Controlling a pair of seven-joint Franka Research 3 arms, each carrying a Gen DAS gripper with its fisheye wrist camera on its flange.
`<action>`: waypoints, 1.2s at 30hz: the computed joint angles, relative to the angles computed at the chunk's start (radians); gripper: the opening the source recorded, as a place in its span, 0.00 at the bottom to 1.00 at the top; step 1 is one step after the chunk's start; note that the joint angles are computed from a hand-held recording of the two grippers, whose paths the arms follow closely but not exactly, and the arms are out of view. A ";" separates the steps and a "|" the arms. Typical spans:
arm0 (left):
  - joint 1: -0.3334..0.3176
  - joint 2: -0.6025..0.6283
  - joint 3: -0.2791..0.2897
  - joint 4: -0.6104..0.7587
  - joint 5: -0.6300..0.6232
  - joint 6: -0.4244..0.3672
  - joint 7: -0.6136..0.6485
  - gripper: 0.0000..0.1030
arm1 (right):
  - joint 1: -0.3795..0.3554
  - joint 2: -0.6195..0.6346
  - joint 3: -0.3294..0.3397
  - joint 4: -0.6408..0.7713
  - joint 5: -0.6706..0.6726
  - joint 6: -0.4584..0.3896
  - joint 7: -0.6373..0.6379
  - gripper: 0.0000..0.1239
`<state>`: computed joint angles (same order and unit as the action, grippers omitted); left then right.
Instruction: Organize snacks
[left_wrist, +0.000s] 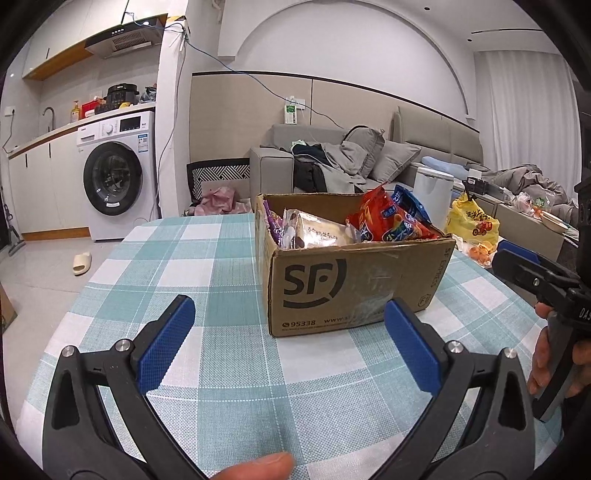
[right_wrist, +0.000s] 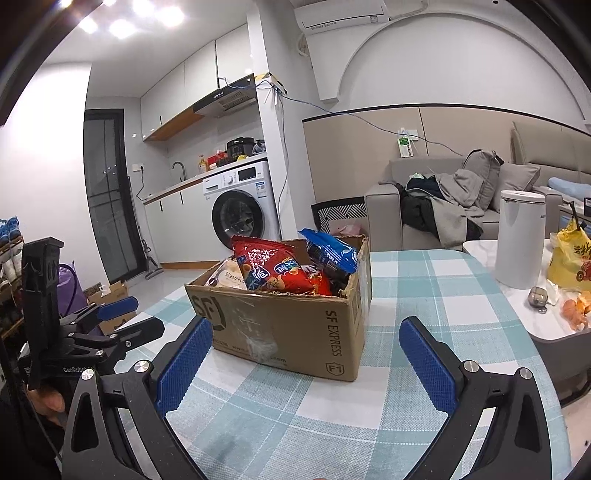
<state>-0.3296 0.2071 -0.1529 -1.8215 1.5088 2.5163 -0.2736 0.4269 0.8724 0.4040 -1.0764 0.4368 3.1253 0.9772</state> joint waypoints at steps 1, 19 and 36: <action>-0.001 -0.002 0.000 -0.002 0.002 -0.002 -0.002 0.99 | -0.004 0.000 0.008 -0.003 0.001 0.006 -0.005 0.83; 0.003 -0.008 -0.003 -0.009 -0.022 -0.017 -0.002 0.99 | -0.031 0.005 0.046 -0.011 0.001 0.029 -0.013 0.83; 0.006 -0.010 -0.002 -0.013 -0.023 -0.016 -0.008 0.99 | -0.021 0.003 0.036 -0.017 -0.021 0.037 -0.028 0.83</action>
